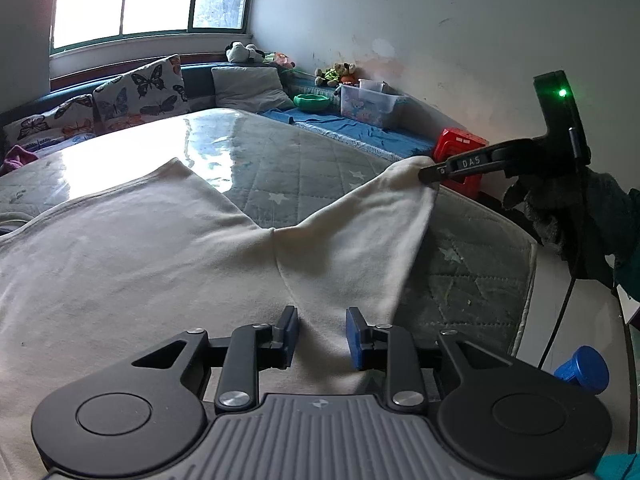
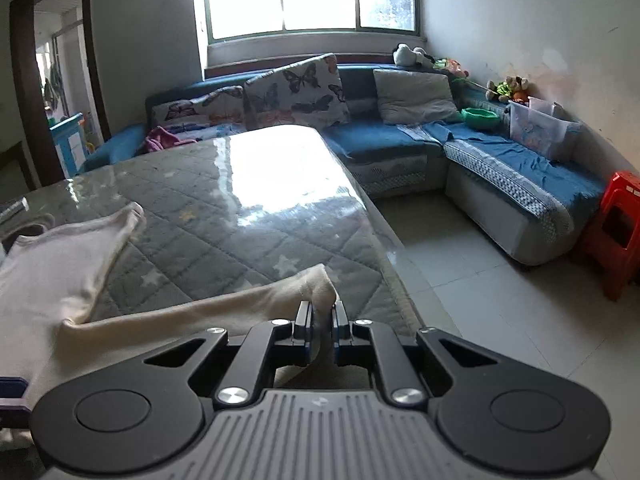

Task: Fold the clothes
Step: 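Lift the sleeve with the right gripper and fold it across the body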

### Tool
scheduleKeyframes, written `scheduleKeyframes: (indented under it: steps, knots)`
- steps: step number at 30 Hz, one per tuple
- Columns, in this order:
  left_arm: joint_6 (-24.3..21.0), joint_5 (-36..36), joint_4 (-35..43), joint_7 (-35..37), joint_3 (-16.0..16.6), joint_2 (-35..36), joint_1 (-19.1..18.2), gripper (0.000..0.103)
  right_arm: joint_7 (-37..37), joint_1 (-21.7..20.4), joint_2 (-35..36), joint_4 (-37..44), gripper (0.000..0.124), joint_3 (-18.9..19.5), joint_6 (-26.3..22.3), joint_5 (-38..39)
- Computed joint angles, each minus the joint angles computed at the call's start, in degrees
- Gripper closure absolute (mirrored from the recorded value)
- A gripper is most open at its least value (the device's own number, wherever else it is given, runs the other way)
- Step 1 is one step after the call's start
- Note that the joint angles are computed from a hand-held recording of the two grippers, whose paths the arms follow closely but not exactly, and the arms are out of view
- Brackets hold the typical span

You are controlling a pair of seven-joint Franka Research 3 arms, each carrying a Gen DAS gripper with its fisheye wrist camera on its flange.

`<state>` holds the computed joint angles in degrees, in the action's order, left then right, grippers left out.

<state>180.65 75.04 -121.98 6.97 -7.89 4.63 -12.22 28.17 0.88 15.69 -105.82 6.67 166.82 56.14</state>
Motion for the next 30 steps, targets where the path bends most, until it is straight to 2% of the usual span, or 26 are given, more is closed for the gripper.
scheduleKeyframes:
  steps: [5, 11, 15, 22, 26, 30]
  knots:
    - [-0.4, 6.1, -0.3, -7.1, 0.2, -1.9, 0.7, 0.071, -7.4, -1.0, -3.9, 0.3, 0.116, 1.0, -4.0, 7.2]
    - [-1.7, 11.1, -4.0, -14.3, -1.1, -6.4, 3.5, 0.065, -14.3, 1.9, -8.9, 0.1, 0.116, -1.3, -11.5, 11.0]
    - [-2.2, 13.0, -7.4, -18.3, -1.8, -9.9, 5.5, 0.065, -17.5, 4.5, -11.9, 0.3, 0.116, -2.5, -18.1, 12.3]
    - [-3.6, 16.3, -12.6, -25.4, -2.6, -15.3, 7.4, 0.065, -19.9, 9.1, -14.1, 1.3, 0.116, -3.1, -28.0, 10.2]
    - [-4.5, 18.3, -15.8, -30.5, -2.1, -18.7, 7.9, 0.065, -20.1, 11.4, -13.3, 2.0, 0.116, -2.4, -32.1, 8.0]
    - [-5.7, 16.1, -20.0, -30.5, -1.9, -23.0, 8.5, 0.065, -19.0, 13.7, -11.6, 2.1, 0.116, -1.2, -35.4, 3.6]
